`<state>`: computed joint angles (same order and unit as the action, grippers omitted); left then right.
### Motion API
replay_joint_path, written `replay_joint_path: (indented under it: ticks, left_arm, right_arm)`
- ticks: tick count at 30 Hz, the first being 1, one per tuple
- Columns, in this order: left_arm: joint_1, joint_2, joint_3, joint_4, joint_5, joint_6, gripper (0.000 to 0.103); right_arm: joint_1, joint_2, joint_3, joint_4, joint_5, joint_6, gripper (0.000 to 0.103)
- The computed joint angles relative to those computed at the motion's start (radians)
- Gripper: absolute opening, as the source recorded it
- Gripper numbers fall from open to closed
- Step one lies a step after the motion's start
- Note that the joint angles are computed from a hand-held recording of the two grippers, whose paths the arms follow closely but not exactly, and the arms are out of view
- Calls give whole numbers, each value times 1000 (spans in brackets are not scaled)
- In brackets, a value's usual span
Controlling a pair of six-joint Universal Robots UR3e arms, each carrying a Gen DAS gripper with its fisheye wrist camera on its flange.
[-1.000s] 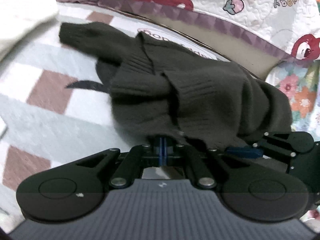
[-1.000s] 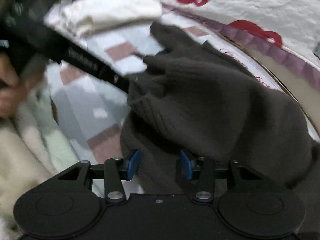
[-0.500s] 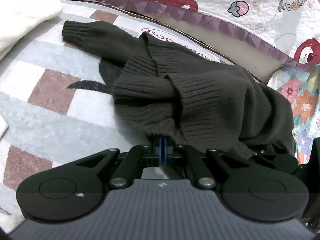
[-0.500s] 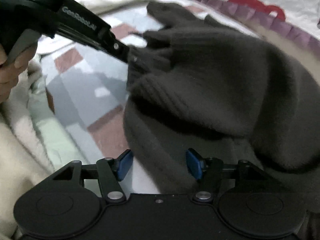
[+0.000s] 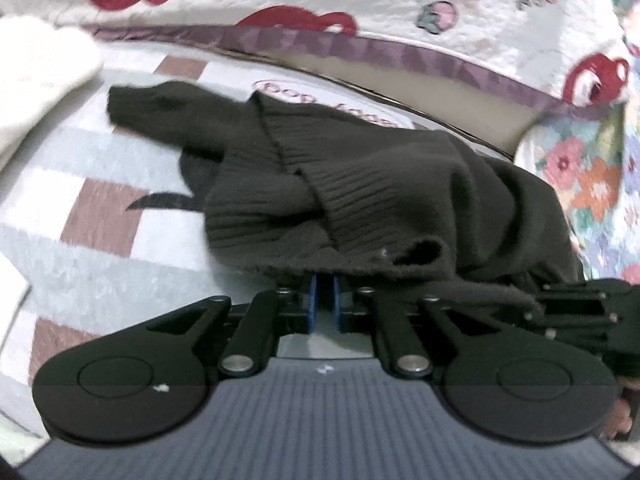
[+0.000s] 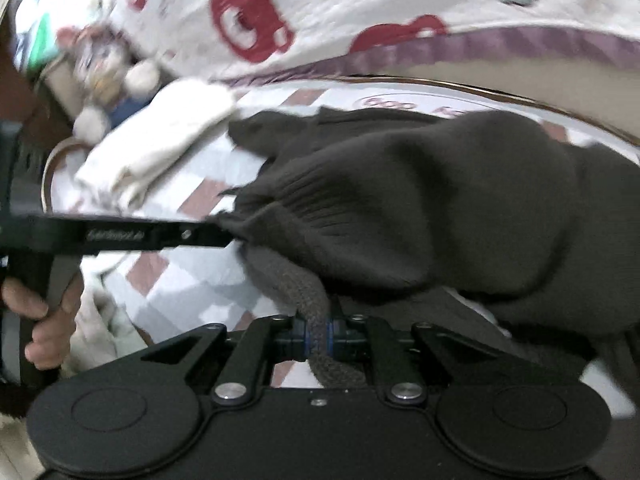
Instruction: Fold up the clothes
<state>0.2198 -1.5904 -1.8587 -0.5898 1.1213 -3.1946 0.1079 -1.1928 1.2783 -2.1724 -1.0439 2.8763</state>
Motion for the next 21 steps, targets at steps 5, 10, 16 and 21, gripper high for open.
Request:
replay_joint_path:
  ticks: [5, 10, 16, 21]
  left_arm:
    - [-29, 25, 6, 2, -9, 2, 30]
    - [-66, 35, -25, 123, -10, 20, 38]
    - [-149, -2, 22, 93, 111, 65, 53]
    - [-122, 17, -12, 121, 13, 74, 53]
  right_arm:
    - [-74, -51, 68, -55, 86, 73, 8]
    - [-114, -71, 68, -85, 143, 93, 8]
    - [-162, -120, 46, -61, 213, 16, 9]
    - [-206, -148, 31, -40, 234, -18, 9]
